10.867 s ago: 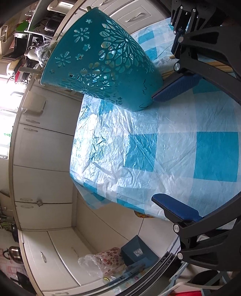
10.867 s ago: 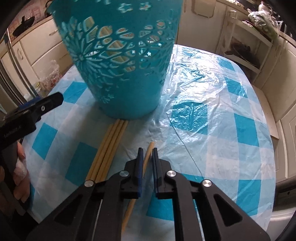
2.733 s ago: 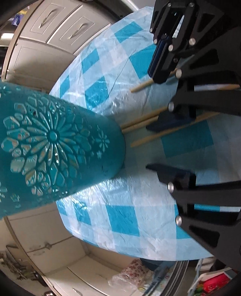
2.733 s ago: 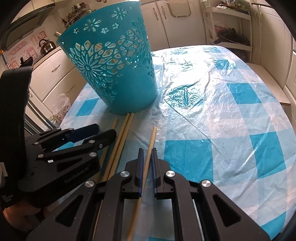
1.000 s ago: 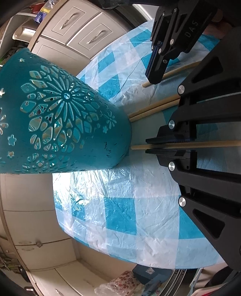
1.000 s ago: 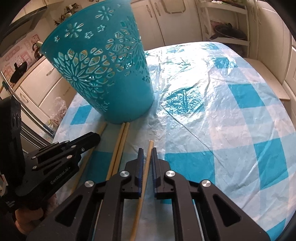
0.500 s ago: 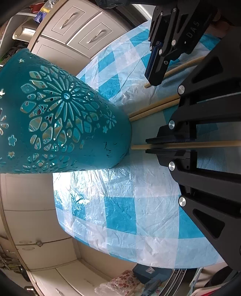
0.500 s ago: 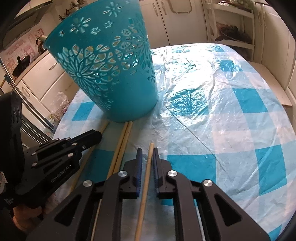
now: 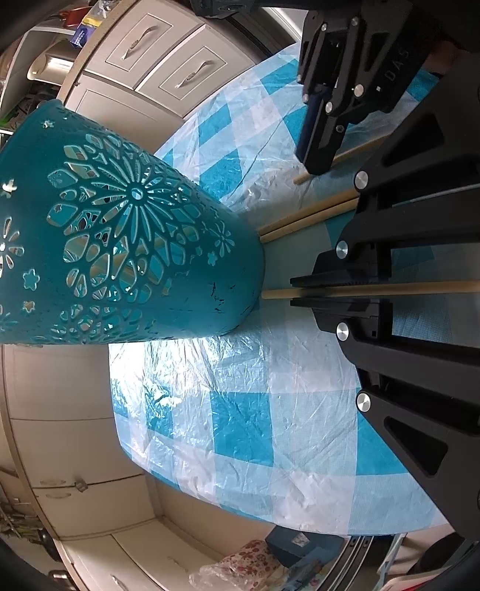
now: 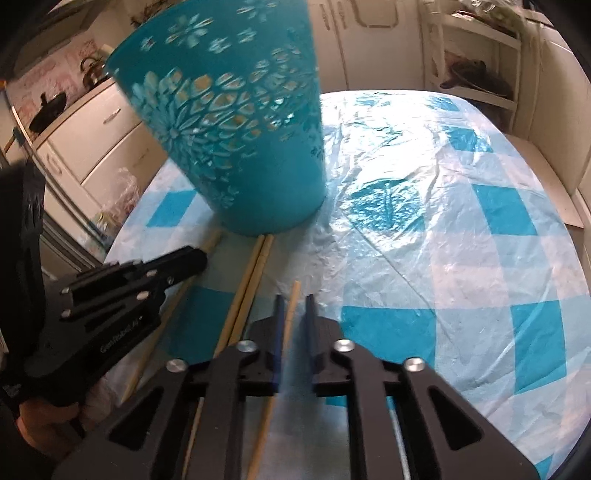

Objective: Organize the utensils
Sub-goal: 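Lift the chopstick in the left tool up over the teal basket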

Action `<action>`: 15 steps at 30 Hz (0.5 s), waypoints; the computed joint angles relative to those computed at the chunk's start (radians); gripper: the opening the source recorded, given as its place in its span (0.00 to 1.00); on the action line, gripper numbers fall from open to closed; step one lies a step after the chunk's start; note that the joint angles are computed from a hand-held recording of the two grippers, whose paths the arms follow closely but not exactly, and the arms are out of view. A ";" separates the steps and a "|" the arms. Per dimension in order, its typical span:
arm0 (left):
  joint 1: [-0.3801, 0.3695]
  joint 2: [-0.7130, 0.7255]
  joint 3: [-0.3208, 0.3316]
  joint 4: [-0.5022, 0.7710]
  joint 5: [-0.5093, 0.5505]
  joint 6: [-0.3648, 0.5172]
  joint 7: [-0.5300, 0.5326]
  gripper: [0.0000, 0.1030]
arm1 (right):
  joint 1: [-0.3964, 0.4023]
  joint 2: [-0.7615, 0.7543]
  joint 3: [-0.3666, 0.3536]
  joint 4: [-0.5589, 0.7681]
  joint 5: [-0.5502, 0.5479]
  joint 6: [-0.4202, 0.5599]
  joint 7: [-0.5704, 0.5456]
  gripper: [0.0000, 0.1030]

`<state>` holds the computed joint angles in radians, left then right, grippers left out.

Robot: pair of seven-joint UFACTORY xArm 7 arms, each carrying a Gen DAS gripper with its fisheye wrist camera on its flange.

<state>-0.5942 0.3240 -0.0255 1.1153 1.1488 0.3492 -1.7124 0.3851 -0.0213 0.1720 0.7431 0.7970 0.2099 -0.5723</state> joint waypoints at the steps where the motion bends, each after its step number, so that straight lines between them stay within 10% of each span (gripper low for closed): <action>1: 0.000 0.000 0.000 0.000 -0.001 0.002 -0.001 0.05 | 0.000 -0.003 -0.001 -0.002 0.012 0.005 -0.011 0.06; 15: 0.038 -0.089 -0.002 -0.082 0.231 -0.054 -0.303 0.05 | 0.011 -0.027 -0.019 -0.016 0.280 0.028 -0.250 0.06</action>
